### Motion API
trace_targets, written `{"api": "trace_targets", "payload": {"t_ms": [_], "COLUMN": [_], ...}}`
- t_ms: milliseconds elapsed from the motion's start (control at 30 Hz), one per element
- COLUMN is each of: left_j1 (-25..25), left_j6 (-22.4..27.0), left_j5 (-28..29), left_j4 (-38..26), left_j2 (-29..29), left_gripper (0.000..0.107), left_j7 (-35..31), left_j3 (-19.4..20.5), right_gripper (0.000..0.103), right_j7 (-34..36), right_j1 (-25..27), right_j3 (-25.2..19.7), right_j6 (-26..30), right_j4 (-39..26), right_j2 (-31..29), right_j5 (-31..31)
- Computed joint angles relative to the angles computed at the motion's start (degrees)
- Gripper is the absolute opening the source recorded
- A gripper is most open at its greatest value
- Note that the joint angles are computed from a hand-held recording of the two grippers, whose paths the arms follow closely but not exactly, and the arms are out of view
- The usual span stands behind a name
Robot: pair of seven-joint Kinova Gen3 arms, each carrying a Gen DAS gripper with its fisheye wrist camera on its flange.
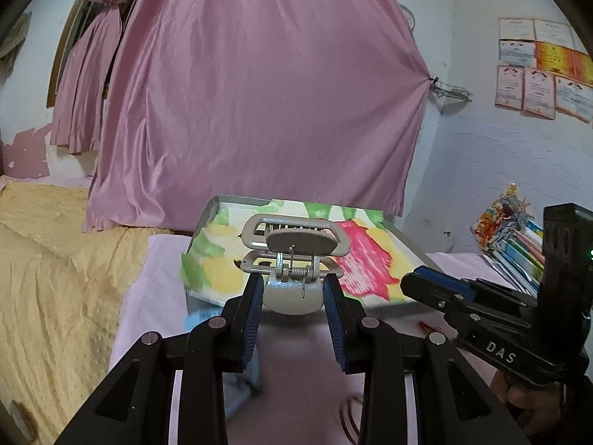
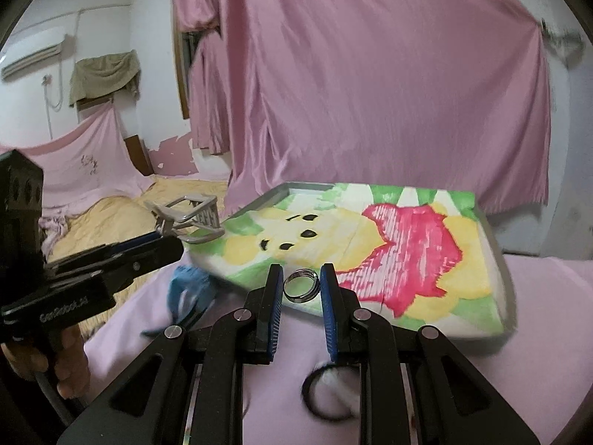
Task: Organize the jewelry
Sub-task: 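Carry the ring and claw clip over the grey tray with both tools, then open both tools to drop the ring and claw clip into the tray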
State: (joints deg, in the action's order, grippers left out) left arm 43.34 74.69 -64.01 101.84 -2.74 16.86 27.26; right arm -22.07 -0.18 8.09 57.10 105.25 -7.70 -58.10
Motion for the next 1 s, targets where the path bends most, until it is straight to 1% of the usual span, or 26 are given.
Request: {"api": "trace_targets", "payload": {"t_ms": [133, 200, 300, 433, 467, 533, 633, 667, 700, 733, 767, 833, 867, 933, 1000], "left_j1": [-4.25, -6.17, -8.62, -11.26, -11.35, -12.18, -12.0, -12.06, -12.07, -12.02, -11.88, -11.41, -11.31, -10.93, -10.36], "left_j6": [-7.11, -9.35, -11.01, -13.14, -13.81, -14.47, -14.0, -14.28, -14.22, -13.87, -13.81, -13.6, -13.57, -12.78, -10.81], "left_j5": [4.79, 7.45, 12.29, 19.89, 21.31, 22.27, 22.05, 22.18, 22.15, 21.84, 21.08, 18.78, 17.96, 15.58, 13.79], "left_j4": [-0.86, -1.53, -3.2, -4.8, -4.87, -4.72, -4.8, -4.82, -4.78, -4.87, -4.57, -3.61, -3.04, -2.13, -1.98], "left_j2": [-0.71, -0.56, 0.29, 1.27, 1.42, 1.49, 1.63, 1.68, 1.59, 1.69, 1.49, 0.98, 0.47, -0.18, -0.35], "left_gripper": [0.031, 0.031, 0.031, 0.031, 0.031, 0.032, 0.032, 0.032, 0.035, 0.042, 0.046, 0.068, 0.071, 0.071, 0.073], "left_j7": [-5.81, -8.82, -14.09, -20.76, -22.09, -23.0, -22.76, -22.68, -22.63, -22.33, -21.56, -18.57, -17.34, -14.24, -12.11], "left_j3": [-4.19, -5.19, -6.57, -8.6, -9.38, -9.15, -8.81, -8.85, -8.84, -8.71, -8.56, -7.78, -7.55, -6.37, -5.03], "right_gripper": [0.018, 0.018, 0.018, 0.018, 0.018, 0.018, 0.019, 0.021, 0.024, 0.033, 0.039, 0.039, 0.039, 0.04, 0.049], "right_j7": [-6.54, -9.41, -13.84, -18.21, -18.8, -20.23, -21.03, -21.17, -21.18, -21.08, -20.71, -19.7, -19.33, -17.53, -14.57], "right_j1": [-0.58, -0.49, -0.89, -1.03, -0.87, -0.59, -0.03, 0.18, 0.43, 0.63, 0.88, 1.46, 1.6, 2.3, 3.04], "right_j3": [-2.77, -4.27, -6.65, -8.52, -8.76, -9.16, -9.47, -9.49, -9.47, -9.44, -9.37, -8.99, -8.76, -7.96, -6.79], "right_j6": [-1.05, -1.26, -2.43, -2.67, -2.41, -2.07, -1.93, -1.75, -1.61, -1.78, -2.09, -2.62, -2.82, -3.22, -3.81], "right_j4": [-4.01, -5.63, -7.61, -9.31, -9.75, -10.3, -10.57, -10.61, -10.6, -10.5, -10.17, -9.25, -8.98, -7.77, -5.85], "right_j2": [5.45, 7.61, 10.07, 11.83, 12.24, 12.7, 12.76, 12.7, 12.58, 12.45, 12.15, 11.03, 10.73, 9.39, 7.68], "right_j5": [3.22, 5.07, 9.33, 13.71, 14.14, 15.08, 15.56, 15.6, 15.44, 15.26, 14.89, 13.85, 13.48, 11.81, 9.22]}}
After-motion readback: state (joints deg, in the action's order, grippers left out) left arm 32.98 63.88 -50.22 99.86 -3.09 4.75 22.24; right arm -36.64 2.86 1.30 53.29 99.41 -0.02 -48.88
